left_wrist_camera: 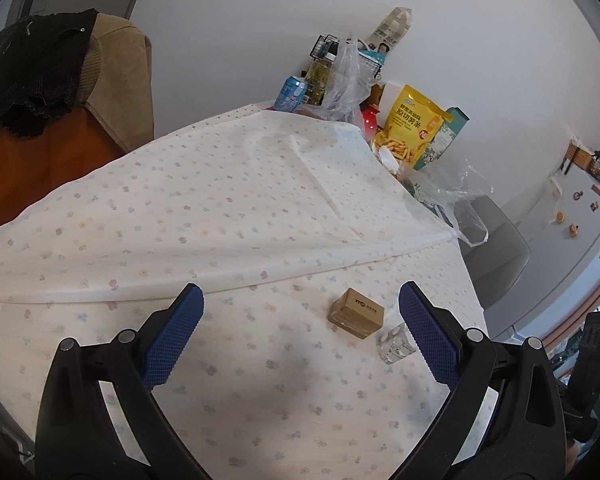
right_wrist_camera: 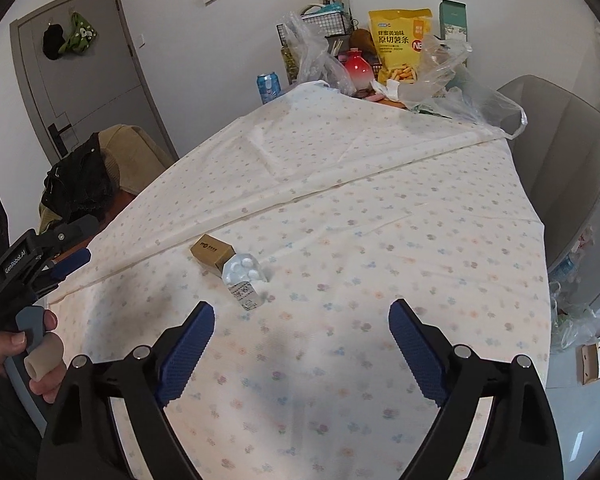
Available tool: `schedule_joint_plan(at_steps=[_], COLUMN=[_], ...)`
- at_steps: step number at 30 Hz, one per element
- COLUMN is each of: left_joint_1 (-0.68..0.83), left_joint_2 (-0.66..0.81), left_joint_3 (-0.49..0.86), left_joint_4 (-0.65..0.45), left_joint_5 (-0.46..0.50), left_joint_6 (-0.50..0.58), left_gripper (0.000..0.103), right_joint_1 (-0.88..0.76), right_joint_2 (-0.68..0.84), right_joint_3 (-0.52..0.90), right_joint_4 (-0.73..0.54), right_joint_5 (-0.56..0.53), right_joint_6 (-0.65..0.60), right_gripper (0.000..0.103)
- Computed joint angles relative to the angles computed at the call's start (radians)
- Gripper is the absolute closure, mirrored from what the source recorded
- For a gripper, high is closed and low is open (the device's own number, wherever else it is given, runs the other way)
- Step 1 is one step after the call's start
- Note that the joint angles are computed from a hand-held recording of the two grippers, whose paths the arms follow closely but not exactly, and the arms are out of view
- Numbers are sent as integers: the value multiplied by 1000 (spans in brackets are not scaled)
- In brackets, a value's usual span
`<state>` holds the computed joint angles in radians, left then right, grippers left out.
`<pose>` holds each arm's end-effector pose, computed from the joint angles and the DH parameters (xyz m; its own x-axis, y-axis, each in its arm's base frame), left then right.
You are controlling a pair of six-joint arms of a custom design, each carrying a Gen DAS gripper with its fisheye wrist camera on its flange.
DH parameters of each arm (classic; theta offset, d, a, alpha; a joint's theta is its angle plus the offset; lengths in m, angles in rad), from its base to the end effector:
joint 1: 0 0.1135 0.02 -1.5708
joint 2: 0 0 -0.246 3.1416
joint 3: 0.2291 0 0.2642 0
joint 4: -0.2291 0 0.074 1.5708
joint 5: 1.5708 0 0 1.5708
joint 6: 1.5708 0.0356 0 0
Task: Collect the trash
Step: 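Move both grippers back over the table toward the clear bottle and brown box, then close the right gripper on the clear plastic bottle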
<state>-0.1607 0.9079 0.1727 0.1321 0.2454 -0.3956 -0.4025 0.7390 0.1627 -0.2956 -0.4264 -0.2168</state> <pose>0.1853 -0.0388 0.1178 -0.6526 -0.2729 -0.7069 0.1097 0.8890 -0.4445 0.1484 -0.0472 0.1078 -0.7119 0.0903 -0.6964 -0.0423 0.9844 0.1708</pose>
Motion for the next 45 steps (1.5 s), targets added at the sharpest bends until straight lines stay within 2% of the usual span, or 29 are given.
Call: schedule_joint_plan(at_steps=[6,12,15,17,18,22,26,37,41,45], left_joint_1=[87,136,147,147,142,112,26,-186,-253,-320], left_joint_2=[55,29,20,10,9,49,126,442,546,659], left_joint_3=[-11,-23,-24,-27,-28,-19,4,128,200,315], left_joint_4=[35,14,1,-5,-4,28,91,236,246,197], left_joint_5=[59,72,72,72,69,54,9,-76,-102,-147], left_joint_6=[23,43,47,47,45,34,2,-36,-33,4], left_gripper=[6,6,6,6,6,6,6,6,6,6], right_joint_1=[205,338,368,359,345,291,228,-93,-246,-371], right_joint_2=[202,461,585,665,687,644,540,191,150,159], right_joint_3=[30,96,135,171,180,151,112,41,40,56], right_joint_4=[185,357,412,412,409,400,343,34,-52,-106], right_joint_5=[123,204,231,215,196,160,141,-9,-76,-113], right_joint_6=[111,168,177,171,170,148,111,-71,-167,-260], right_gripper=[20,23,38,76,79,80,81,81,81,81])
